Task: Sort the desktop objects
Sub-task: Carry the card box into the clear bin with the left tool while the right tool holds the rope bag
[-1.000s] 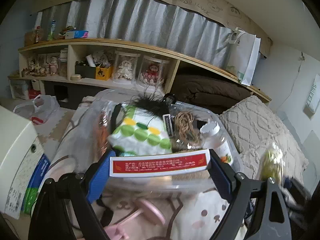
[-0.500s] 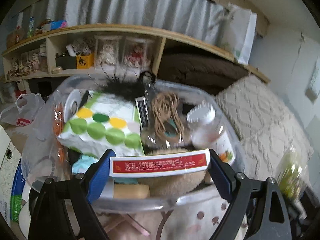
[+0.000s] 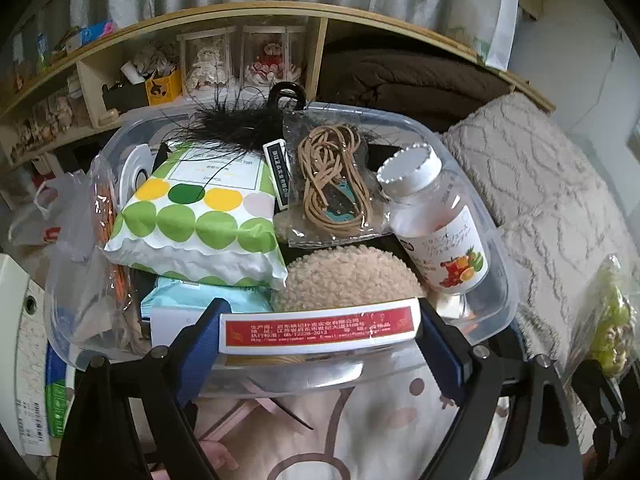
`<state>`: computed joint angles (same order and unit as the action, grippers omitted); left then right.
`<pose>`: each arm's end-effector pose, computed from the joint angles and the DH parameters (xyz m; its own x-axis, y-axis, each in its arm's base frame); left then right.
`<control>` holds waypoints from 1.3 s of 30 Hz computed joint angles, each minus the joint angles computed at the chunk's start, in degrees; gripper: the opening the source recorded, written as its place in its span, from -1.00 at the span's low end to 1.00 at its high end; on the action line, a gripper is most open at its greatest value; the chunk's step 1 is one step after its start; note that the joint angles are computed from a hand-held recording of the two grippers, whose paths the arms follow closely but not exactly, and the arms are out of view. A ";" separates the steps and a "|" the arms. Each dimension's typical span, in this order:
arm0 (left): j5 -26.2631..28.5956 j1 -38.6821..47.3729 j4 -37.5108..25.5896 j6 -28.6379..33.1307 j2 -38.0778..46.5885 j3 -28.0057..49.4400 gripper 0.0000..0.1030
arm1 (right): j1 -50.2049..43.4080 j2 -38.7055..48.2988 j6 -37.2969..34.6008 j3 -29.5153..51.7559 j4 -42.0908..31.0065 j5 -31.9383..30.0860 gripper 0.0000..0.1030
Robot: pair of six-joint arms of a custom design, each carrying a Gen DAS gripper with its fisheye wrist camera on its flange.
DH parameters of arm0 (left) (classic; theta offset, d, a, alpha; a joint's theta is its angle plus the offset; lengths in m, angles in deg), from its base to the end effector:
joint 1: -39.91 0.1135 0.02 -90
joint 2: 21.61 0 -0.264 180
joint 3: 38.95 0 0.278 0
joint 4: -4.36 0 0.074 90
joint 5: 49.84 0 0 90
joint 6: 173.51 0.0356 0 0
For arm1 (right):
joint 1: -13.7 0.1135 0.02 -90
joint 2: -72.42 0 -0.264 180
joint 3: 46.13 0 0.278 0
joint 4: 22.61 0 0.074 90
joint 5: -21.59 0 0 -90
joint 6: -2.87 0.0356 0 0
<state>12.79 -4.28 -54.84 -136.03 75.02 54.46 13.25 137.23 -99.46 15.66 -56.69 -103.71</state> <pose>0.2817 -0.2510 0.2665 -0.7568 -0.2471 -0.6051 -0.2206 0.9680 -0.1195 0.2676 0.0185 0.2756 -0.4922 -0.1704 -0.8536 -0.5728 0.8018 0.1702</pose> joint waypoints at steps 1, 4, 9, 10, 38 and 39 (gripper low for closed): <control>0.28 0.07 -0.31 0.17 0.31 0.47 0.76 | -0.12 0.05 -0.04 0.00 -0.06 -0.14 0.07; 0.76 -0.03 -1.36 -0.42 1.20 1.85 0.76 | -0.46 0.42 0.02 0.22 -0.20 -0.59 0.07; -0.43 -0.52 -2.81 -0.89 2.44 3.44 0.78 | -0.75 0.70 -0.11 0.31 -0.29 -1.05 0.07; -0.89 -0.80 -2.86 -0.77 2.54 3.56 0.79 | -0.78 0.81 -0.06 0.35 -0.31 -1.01 0.07; -11.42 -4.65 -10.47 -3.01 -0.09 3.73 1.00 | -3.02 1.04 0.84 0.29 -0.44 -1.97 0.07; -10.75 -4.18 -11.01 -2.87 0.21 3.76 1.00 | -3.28 1.06 0.90 0.37 -0.50 -2.15 0.07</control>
<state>2.04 -8.46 -65.86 -138.90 75.23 58.22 9.97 138.30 -98.56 16.03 -57.19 -105.86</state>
